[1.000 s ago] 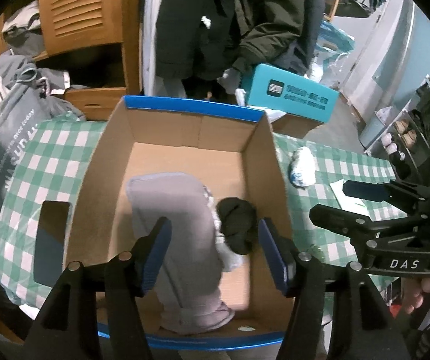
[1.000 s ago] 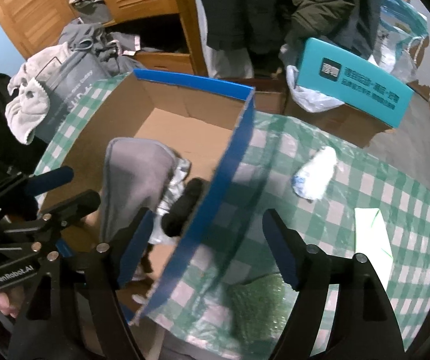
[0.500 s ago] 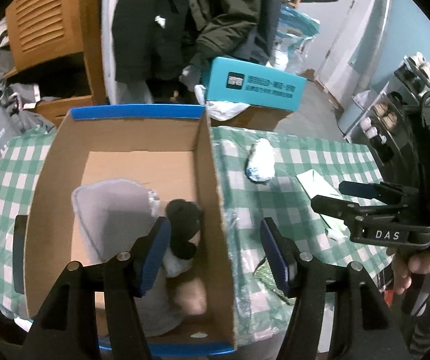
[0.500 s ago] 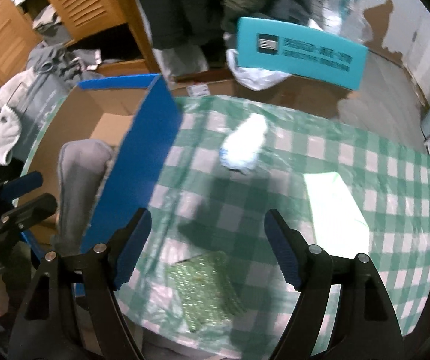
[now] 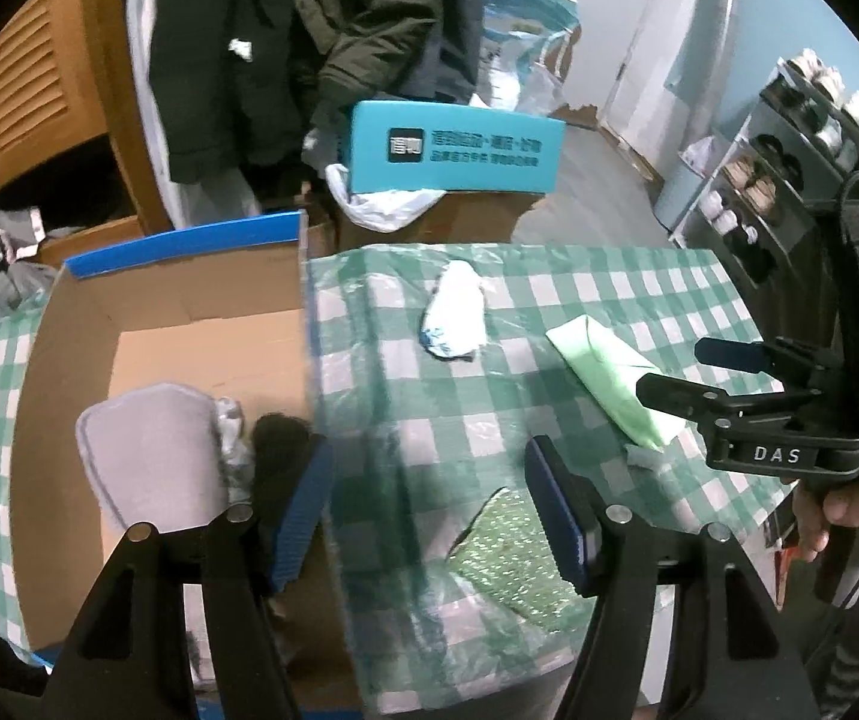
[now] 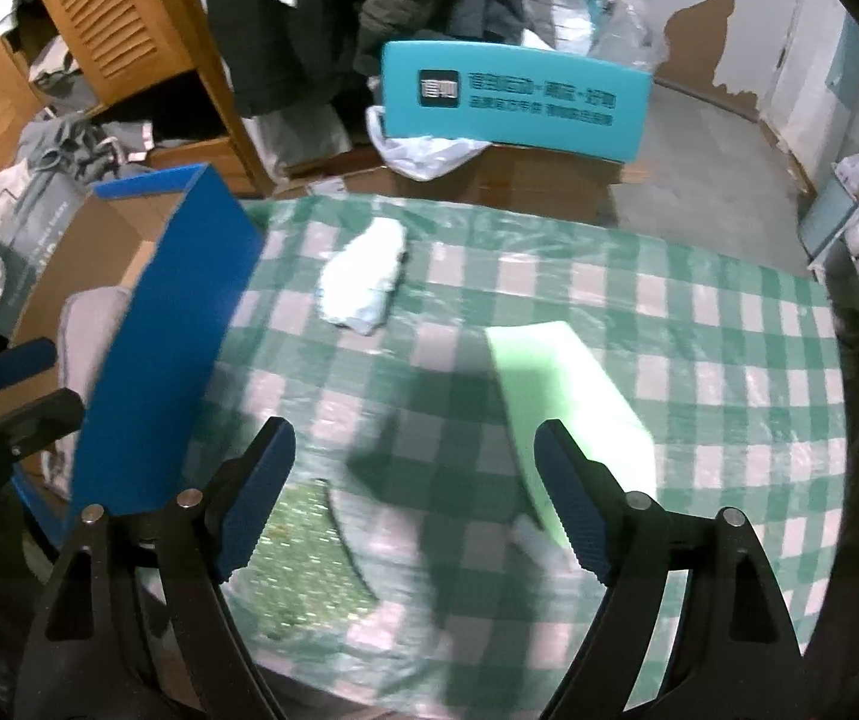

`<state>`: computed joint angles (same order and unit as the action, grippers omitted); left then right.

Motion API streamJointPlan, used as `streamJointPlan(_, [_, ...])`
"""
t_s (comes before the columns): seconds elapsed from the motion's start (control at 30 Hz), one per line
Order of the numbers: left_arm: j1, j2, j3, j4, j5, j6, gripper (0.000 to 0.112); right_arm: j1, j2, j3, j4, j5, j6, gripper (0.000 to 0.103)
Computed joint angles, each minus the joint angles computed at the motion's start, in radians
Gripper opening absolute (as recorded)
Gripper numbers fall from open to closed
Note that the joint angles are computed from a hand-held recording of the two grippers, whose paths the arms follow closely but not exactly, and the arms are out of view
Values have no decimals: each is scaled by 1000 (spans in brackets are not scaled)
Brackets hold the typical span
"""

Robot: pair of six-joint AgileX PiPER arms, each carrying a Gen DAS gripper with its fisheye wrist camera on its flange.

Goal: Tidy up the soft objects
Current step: 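Move both tools back from the box over the remaining items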

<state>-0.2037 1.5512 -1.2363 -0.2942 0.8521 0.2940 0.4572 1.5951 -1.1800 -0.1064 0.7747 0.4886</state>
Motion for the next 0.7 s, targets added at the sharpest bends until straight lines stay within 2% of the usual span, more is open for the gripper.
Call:
streamJointPlan(0.17, [-65,43,-36,29,2,-54,67,-46,8,50,-36,-7,-23,83])
streamJointPlan(0.33, [-113,97,-69,38,1,-82,67,-119,65,87,5,-32,-87,83])
streamJointPlan(0.7, [-168,218,-106,62,-19,-119,67,-176,150,110,55,-79,-172,83])
